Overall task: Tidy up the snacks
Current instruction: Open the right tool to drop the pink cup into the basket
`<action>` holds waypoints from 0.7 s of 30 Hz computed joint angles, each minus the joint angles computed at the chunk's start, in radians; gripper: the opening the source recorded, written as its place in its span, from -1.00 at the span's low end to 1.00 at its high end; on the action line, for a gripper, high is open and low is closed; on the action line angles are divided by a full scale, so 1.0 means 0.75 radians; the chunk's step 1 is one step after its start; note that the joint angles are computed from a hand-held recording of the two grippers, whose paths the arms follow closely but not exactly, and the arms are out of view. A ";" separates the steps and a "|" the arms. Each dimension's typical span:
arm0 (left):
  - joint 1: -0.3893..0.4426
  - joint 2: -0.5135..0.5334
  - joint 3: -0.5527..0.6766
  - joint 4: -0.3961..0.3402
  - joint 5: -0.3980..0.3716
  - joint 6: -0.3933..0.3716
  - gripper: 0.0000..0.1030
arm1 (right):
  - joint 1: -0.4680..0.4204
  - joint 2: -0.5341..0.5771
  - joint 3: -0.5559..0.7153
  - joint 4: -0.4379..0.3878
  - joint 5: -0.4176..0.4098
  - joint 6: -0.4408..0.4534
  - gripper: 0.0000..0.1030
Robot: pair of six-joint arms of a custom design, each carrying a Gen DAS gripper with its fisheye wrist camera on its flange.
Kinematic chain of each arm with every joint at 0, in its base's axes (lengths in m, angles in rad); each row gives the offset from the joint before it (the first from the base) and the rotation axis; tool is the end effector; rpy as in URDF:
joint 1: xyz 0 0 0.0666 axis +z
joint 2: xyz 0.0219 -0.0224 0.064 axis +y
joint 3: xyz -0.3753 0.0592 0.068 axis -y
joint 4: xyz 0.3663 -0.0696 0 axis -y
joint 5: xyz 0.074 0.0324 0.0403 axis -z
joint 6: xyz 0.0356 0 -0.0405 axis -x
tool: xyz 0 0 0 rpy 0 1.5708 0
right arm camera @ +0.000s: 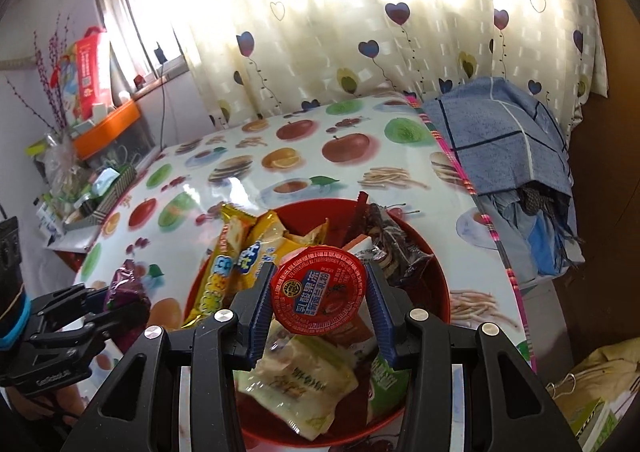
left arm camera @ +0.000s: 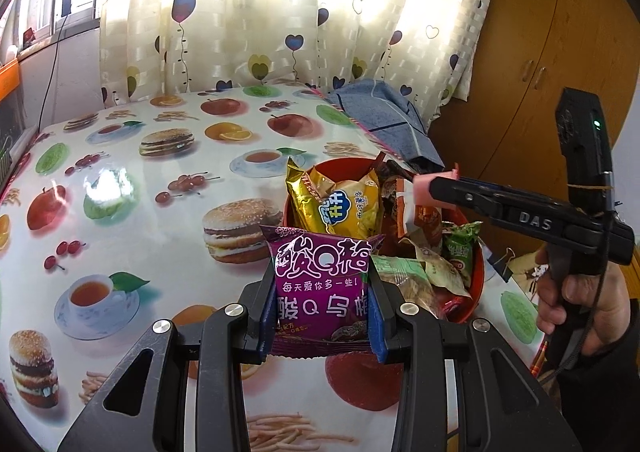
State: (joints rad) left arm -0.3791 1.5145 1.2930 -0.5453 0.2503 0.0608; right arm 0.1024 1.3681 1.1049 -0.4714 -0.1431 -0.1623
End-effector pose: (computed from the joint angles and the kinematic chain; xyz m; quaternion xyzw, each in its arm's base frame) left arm 0.4648 -0.1951 0.3532 0.1929 0.8938 -0.1968 0.3538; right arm 0.4447 0.0504 0.3432 -0.0017 0.9120 0.1182 0.3928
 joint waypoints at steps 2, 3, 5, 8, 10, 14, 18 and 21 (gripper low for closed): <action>-0.001 0.007 0.007 -0.005 0.002 -0.002 -0.27 | 0.003 0.032 0.021 0.006 0.008 0.007 -0.19; -0.001 0.011 0.011 -0.007 0.003 -0.003 -0.27 | 0.005 0.051 0.033 0.005 0.019 0.008 -0.18; -0.001 0.017 0.016 -0.009 0.002 -0.004 -0.27 | 0.006 0.081 0.054 0.012 0.040 0.013 -0.18; -0.002 0.024 0.023 -0.011 0.003 -0.002 -0.27 | 0.008 0.121 0.089 0.012 0.063 0.022 -0.18; -0.004 0.034 0.032 -0.012 0.003 -0.002 -0.27 | 0.014 0.148 0.113 0.016 0.095 0.039 -0.18; -0.009 0.049 0.045 -0.015 0.009 -0.004 -0.27 | 0.007 0.192 0.151 0.012 0.096 0.037 -0.18; -0.013 0.056 0.053 -0.012 0.015 -0.008 -0.27 | 0.017 0.184 0.142 0.034 0.115 0.064 -0.12; -0.017 0.067 0.066 -0.015 0.019 -0.006 -0.27 | 0.021 0.160 0.123 0.065 0.119 0.084 -0.06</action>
State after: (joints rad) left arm -0.3915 1.5645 1.3426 -0.5565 0.2645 0.0561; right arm 0.1180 1.4883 1.1970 -0.4228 -0.0540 -0.0994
